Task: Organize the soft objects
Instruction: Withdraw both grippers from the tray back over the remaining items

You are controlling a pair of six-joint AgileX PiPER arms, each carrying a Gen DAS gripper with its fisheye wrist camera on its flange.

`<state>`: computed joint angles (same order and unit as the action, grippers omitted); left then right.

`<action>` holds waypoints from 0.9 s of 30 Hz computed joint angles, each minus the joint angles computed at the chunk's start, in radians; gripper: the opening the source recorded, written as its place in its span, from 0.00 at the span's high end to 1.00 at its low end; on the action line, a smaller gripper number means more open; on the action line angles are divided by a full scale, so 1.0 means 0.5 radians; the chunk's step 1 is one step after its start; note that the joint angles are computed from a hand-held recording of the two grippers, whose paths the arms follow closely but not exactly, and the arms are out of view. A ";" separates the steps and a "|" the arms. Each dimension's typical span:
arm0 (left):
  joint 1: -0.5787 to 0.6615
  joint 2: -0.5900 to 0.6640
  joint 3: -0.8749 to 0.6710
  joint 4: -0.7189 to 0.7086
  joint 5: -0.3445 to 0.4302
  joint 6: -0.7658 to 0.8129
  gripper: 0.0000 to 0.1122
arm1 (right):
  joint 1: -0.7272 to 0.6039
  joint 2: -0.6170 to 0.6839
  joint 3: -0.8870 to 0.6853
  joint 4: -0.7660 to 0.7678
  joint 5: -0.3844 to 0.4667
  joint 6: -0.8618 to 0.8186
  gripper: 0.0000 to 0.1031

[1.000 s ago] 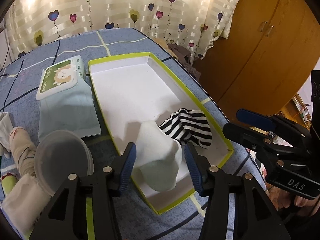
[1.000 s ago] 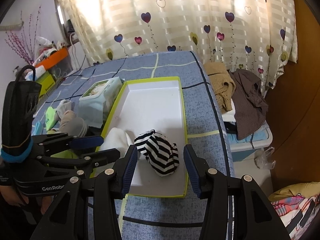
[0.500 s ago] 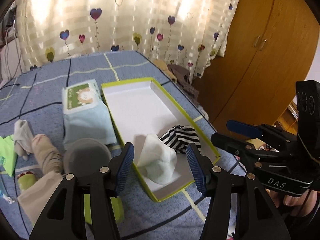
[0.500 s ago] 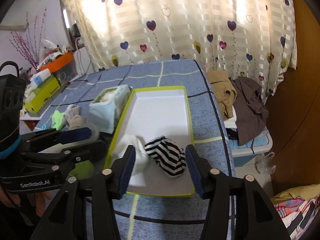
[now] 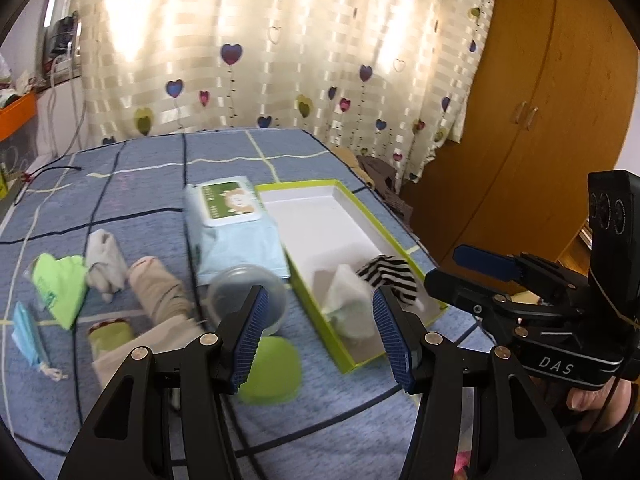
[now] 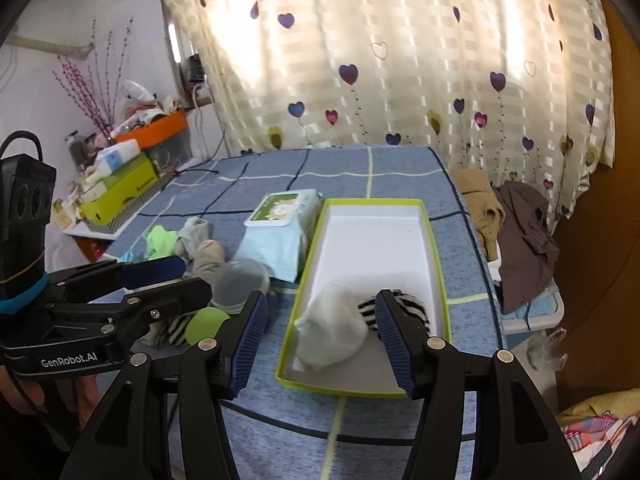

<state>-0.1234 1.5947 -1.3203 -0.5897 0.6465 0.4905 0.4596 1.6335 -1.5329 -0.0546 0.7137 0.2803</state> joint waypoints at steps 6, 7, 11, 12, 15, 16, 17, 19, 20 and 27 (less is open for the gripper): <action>0.104 -0.083 0.112 -0.053 -0.001 0.067 0.50 | 0.080 0.065 -0.083 0.025 0.063 -0.042 0.43; 0.126 -0.092 0.125 -0.075 0.006 0.094 0.50 | 0.089 0.075 -0.096 0.036 0.069 -0.054 0.43; 0.225 -0.129 0.185 -0.169 0.018 0.203 0.50 | 0.154 0.114 -0.150 0.046 0.080 -0.074 0.43; 0.248 -0.138 0.200 -0.182 0.016 0.219 0.50 | 0.165 0.128 -0.167 0.048 0.088 -0.078 0.43; 0.321 -0.150 0.232 -0.220 0.029 0.273 0.50 | 0.202 0.165 -0.217 0.038 0.120 -0.077 0.43; 0.345 -0.154 0.242 -0.232 0.030 0.292 0.50 | 0.210 0.175 -0.230 0.038 0.129 -0.081 0.43; 0.362 -0.160 0.253 -0.227 0.023 0.296 0.50 | 0.215 0.179 -0.235 0.041 0.133 -0.087 0.43; 0.392 -0.166 0.269 -0.241 0.019 0.320 0.50 | 0.239 0.203 -0.267 0.033 0.151 -0.085 0.43; 0.411 -0.167 0.274 -0.249 0.021 0.332 0.50 | 0.248 0.210 -0.278 0.031 0.155 -0.084 0.43; 0.518 -0.146 0.290 -0.252 0.009 0.369 0.50 | 0.268 0.247 -0.331 0.024 0.176 -0.085 0.43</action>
